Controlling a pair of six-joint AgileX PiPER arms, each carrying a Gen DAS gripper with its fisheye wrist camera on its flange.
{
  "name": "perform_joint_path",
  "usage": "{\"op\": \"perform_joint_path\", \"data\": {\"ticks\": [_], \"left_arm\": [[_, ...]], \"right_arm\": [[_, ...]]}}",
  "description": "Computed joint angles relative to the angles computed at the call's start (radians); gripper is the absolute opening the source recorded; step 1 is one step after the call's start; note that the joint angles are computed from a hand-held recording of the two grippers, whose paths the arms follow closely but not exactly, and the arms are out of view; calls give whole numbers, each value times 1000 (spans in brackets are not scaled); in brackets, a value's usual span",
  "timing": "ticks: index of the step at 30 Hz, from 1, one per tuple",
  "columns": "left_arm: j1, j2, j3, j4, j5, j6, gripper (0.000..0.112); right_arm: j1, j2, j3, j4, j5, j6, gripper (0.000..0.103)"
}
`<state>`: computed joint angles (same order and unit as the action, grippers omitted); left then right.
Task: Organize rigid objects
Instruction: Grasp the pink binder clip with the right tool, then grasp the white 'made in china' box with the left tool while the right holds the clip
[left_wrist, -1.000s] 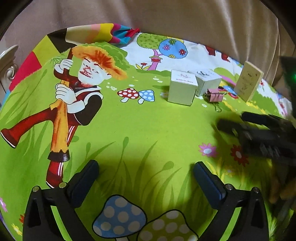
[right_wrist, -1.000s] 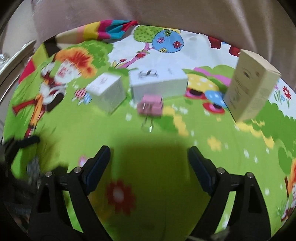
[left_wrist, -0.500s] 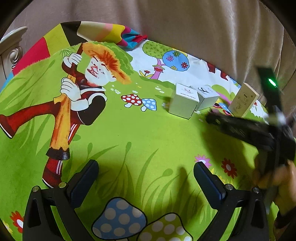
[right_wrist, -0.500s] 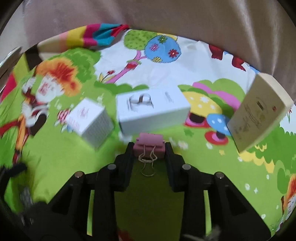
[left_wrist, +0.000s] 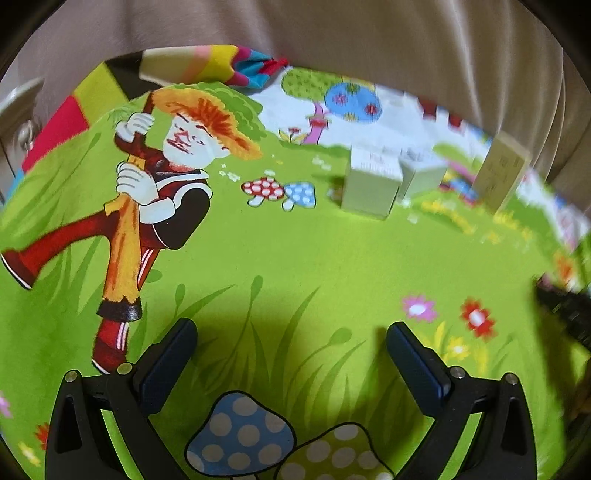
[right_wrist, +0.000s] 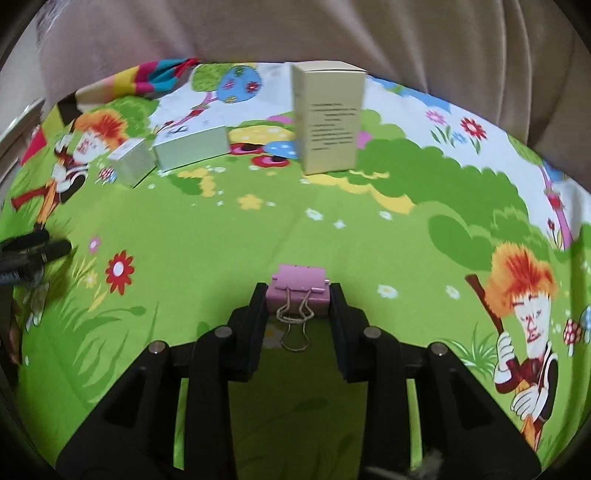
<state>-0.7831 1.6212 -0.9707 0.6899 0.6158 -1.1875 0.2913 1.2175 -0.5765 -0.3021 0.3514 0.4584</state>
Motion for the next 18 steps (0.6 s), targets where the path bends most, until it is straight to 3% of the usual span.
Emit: {"op": "perform_joint_path", "data": {"ticks": [4, 8, 12, 16, 17, 18], "left_arm": [[-19, 10, -14, 12, 33, -57, 103], [17, 105, -147, -100, 14, 149, 103], [63, 249, -372, -259, 60, 392, 103], [97, 374, -559, -306, 94, 485, 102], [99, 377, -560, -294, 71, 480, 91], [95, 368, -539, -256, 35, 454, 67]], "right_arm": [[52, 16, -16, -159, 38, 171, 36], [42, 9, -11, -138, 35, 146, 37], [53, 13, -13, -162, 39, 176, 37], [48, 15, -12, -152, 33, 166, 37], [47, 15, -12, -152, 33, 165, 37], [48, 15, -12, -155, 33, 169, 37]]}}
